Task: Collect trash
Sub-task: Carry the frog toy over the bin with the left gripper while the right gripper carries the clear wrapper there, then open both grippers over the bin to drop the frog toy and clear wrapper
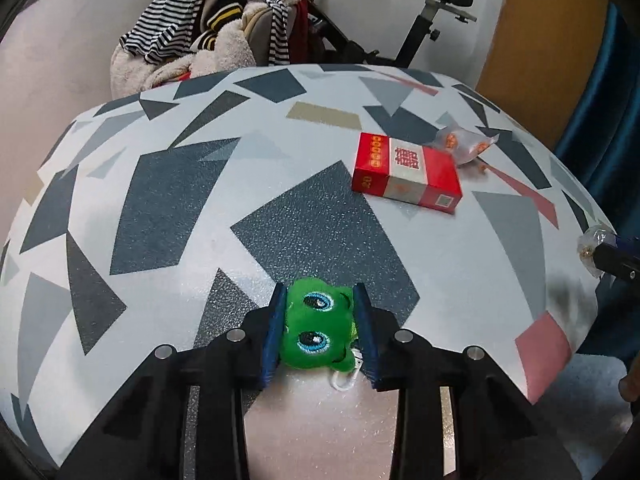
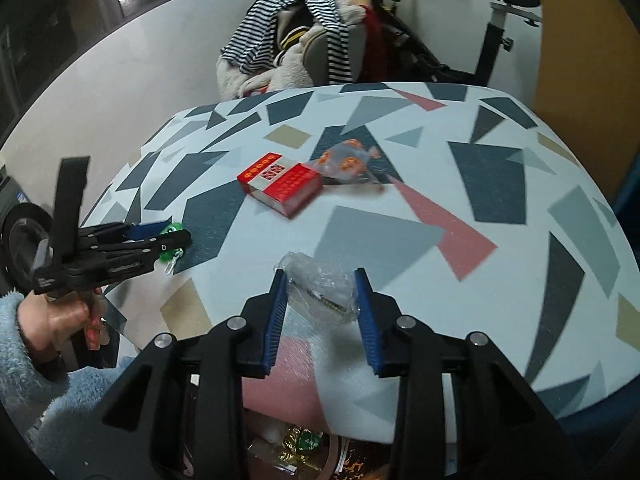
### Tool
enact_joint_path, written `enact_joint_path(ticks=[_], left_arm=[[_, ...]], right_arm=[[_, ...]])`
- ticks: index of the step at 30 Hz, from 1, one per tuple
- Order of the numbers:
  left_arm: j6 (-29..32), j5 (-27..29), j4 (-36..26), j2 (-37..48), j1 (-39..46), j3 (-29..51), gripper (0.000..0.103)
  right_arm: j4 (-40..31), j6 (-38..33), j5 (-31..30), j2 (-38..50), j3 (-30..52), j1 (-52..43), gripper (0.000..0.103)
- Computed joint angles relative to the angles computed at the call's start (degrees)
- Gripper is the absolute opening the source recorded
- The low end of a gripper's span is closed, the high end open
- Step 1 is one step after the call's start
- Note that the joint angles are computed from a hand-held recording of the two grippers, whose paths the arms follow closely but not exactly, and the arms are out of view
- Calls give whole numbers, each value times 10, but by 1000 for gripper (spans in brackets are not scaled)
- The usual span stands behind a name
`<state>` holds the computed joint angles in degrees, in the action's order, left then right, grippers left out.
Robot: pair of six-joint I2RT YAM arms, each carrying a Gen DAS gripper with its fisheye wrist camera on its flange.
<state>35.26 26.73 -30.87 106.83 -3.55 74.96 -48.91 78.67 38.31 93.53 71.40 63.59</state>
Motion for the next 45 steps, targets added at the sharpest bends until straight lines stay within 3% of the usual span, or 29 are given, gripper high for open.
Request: enact_joint_path(ticks=[9, 17, 24, 33, 37, 45], left_arm=[[92, 72, -65, -105, 44, -65, 31], [245, 139, -187, -232, 120, -176, 31], [347, 121, -223, -274, 158, -269, 31], [360, 86, -185, -255, 167, -310, 33], [359, 99, -196, -246, 183, -302, 59], [302, 147, -191, -279, 237, -267, 80]], right_arm=[[-32, 55, 24, -8, 3, 44, 36], [-56, 91, 32, 10, 27, 83, 36], [-68, 123, 32, 31, 39, 111, 36], [-64, 143, 19, 43, 37, 128, 36], [-56, 152, 15, 51, 34, 137, 36], [-14, 139, -7, 74, 28, 142, 36]])
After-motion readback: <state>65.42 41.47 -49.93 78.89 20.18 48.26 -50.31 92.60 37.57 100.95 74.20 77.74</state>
